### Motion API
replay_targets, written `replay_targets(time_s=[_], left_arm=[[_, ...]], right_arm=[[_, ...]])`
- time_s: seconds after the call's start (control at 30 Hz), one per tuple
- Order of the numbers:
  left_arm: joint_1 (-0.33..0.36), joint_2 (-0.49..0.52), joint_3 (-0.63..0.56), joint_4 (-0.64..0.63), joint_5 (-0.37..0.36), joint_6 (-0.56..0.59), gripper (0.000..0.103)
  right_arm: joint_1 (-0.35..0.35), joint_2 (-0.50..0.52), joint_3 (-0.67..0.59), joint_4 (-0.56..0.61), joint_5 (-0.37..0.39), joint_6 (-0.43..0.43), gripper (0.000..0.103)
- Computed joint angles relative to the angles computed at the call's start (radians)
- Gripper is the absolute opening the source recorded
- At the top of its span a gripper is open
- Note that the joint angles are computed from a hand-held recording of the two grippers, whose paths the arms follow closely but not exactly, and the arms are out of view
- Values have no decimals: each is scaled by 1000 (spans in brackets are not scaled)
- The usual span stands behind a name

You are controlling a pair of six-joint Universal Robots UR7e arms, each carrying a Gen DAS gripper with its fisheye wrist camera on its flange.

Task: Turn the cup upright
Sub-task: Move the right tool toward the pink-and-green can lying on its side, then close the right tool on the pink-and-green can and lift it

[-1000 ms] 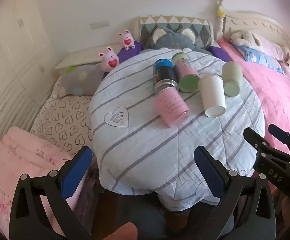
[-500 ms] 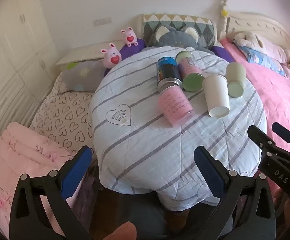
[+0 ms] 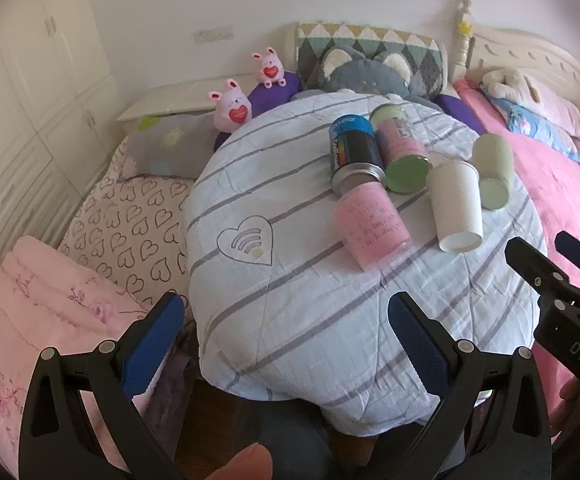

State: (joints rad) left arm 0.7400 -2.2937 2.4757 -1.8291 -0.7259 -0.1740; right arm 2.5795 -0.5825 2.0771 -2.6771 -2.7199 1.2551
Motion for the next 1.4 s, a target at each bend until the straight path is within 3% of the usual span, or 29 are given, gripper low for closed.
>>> replay_targets(time_s=[0.3,0.57,0.73,0.97,1.2,1.4], left_arm=[[127,218,-12,-335,3,156,103],[226,491,-79,-649,-8,281,103],[272,639,-139,-789,-12,339,103],[326,795,-220,-885,-13,370,103],[365,858,-264,-906,-37,375,103],[386,884,-290,-899,-53,372,103]], right_arm=[[-82,9,-36,-134,1,-206,84],[-192,35,-87,-278,38,-432,84],[-272,43,-130,-295,74,-525,84],[-368,37,-173,-295,159,-596,84],[-434,17,-214,-165,210,-562,84],[-472,12,-235,-122,288,-585,84]])
